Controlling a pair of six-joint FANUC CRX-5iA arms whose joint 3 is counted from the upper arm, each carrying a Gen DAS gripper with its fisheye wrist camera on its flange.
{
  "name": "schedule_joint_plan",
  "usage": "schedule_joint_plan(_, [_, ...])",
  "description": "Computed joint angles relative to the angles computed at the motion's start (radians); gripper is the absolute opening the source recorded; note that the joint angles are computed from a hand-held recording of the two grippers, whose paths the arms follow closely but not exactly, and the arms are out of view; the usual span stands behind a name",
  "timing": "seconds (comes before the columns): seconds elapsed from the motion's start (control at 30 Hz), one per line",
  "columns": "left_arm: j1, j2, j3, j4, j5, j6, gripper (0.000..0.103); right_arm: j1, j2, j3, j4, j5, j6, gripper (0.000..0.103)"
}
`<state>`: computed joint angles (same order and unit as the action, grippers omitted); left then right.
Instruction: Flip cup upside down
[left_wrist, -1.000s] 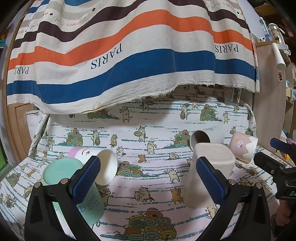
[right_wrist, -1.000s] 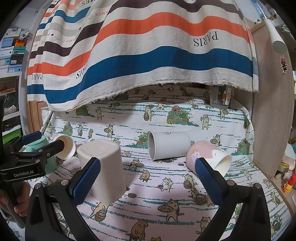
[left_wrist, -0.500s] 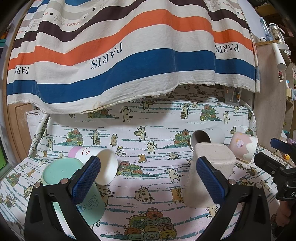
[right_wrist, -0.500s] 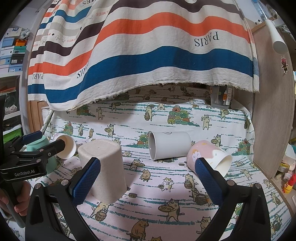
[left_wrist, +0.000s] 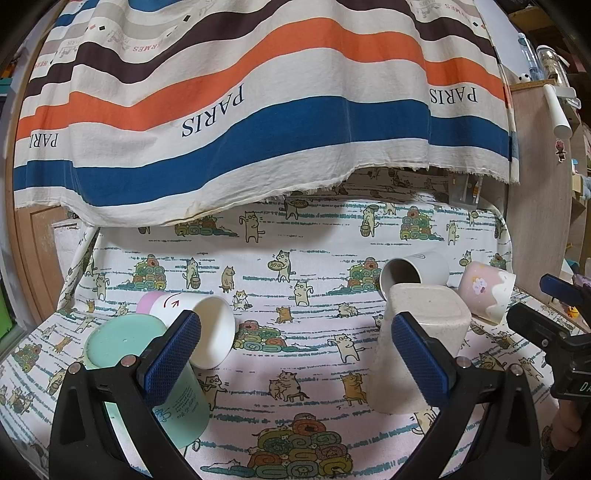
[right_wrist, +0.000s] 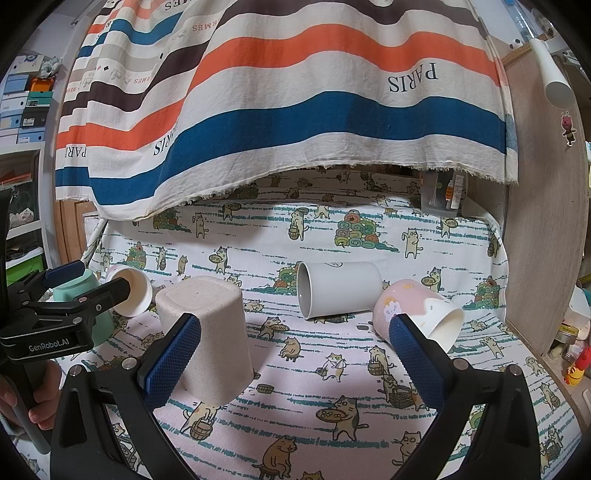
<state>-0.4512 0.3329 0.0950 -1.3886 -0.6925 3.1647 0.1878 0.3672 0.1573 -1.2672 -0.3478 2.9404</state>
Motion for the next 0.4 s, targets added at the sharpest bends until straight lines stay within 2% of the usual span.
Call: schedule_joint_plan(0.4, [0.0, 0.0, 0.0, 0.0, -0.001, 0.0, 0.103, -0.001, 0.001, 0.001, -0.001, -0.001, 0.001, 0.103])
